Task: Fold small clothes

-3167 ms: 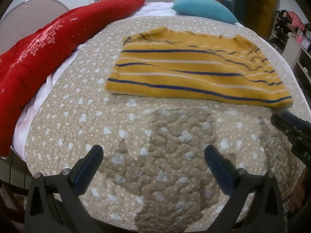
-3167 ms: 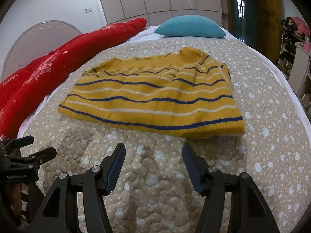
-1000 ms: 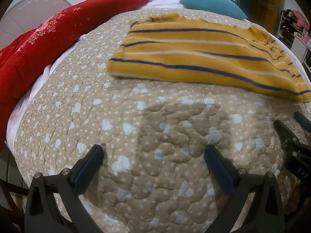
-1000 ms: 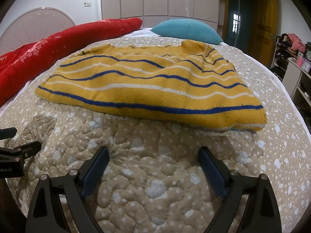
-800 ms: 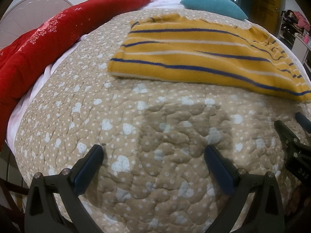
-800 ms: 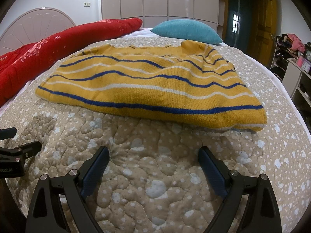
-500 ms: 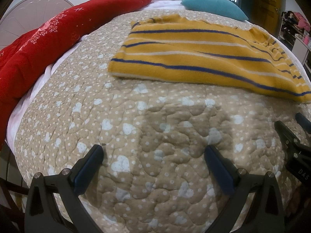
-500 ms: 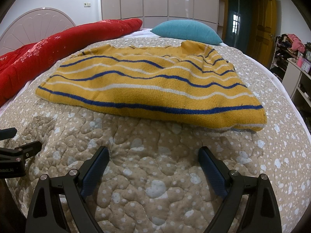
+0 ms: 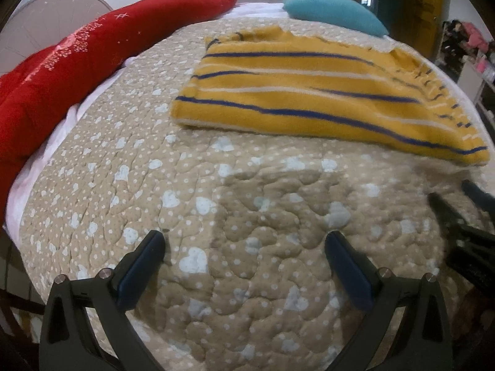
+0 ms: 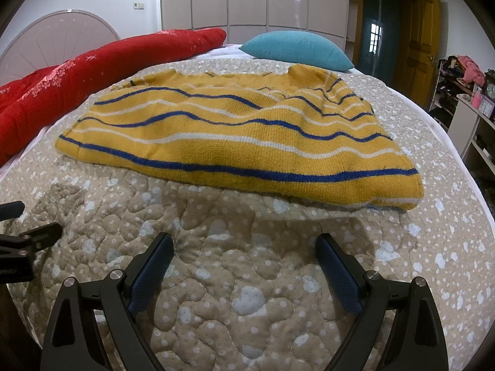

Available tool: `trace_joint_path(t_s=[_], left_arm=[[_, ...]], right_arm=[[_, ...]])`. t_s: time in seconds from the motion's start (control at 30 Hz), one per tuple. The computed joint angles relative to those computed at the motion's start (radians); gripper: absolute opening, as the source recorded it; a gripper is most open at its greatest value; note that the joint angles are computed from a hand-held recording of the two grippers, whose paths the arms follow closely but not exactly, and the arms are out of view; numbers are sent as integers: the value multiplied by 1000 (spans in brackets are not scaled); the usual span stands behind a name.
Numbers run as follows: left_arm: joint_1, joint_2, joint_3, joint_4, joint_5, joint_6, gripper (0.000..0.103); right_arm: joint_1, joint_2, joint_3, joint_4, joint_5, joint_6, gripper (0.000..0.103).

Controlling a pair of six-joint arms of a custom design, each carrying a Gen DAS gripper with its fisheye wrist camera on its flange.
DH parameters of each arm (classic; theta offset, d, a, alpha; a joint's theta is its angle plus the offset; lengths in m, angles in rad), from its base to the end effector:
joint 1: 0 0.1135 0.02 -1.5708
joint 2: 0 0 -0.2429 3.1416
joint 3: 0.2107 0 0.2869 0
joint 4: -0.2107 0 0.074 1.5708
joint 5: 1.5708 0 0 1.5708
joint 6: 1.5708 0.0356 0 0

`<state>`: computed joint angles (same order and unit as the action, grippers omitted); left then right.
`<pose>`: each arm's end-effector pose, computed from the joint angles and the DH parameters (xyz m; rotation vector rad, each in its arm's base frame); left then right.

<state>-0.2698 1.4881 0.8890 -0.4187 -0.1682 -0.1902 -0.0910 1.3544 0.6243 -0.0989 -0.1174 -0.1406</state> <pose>0.3127 -0.0803 0.1541 0.0408 2.5664 0.0446 0.2900 -0.0223 0.1277 -0.1139 2.3898 0.0321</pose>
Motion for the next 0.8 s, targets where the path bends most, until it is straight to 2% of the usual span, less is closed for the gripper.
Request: trace_joint_path(t_s=[0.03, 0.07, 0.1, 0.13, 0.2, 0.23, 0.33, 0.4, 0.47, 0.6, 0.67, 0.8], left_arm=[[23, -23, -12, 4, 35, 5, 94], [43, -38, -19, 3, 57, 9, 85], [71, -56, -26, 2, 89, 16, 80], [107, -72, -33, 2, 131, 26, 76], [182, -96, -45, 9, 217, 39, 76], [208, -103, -51, 16, 232, 42, 76], [276, -119, -61, 32, 251, 42, 76], [321, -137, -70, 31, 284, 38, 76], [363, -162, -89, 30, 305, 36, 76], [448, -194, -131, 36, 344, 57, 76], [479, -210, -152, 40, 357, 65, 76], [511, -196, -156, 56, 385, 73, 76]], right_arm=[[2, 3, 15, -24, 4, -3, 96], [9, 11, 36, -54, 12, -4, 95], [15, 17, 79, -124, 18, -7, 95], [16, 14, 103, -171, 11, -4, 90], [19, -4, 167, -266, -72, 3, 88], [38, -18, 180, -276, -78, 2, 88], [171, 43, 305, -301, -20, -55, 88], [271, 159, 432, -295, 18, -89, 86], [358, 285, 558, -287, 54, -117, 77], [490, 596, 895, -348, 117, -121, 73], [547, 728, 1037, -389, 197, -120, 73], [616, 966, 1305, -461, 430, -90, 73]])
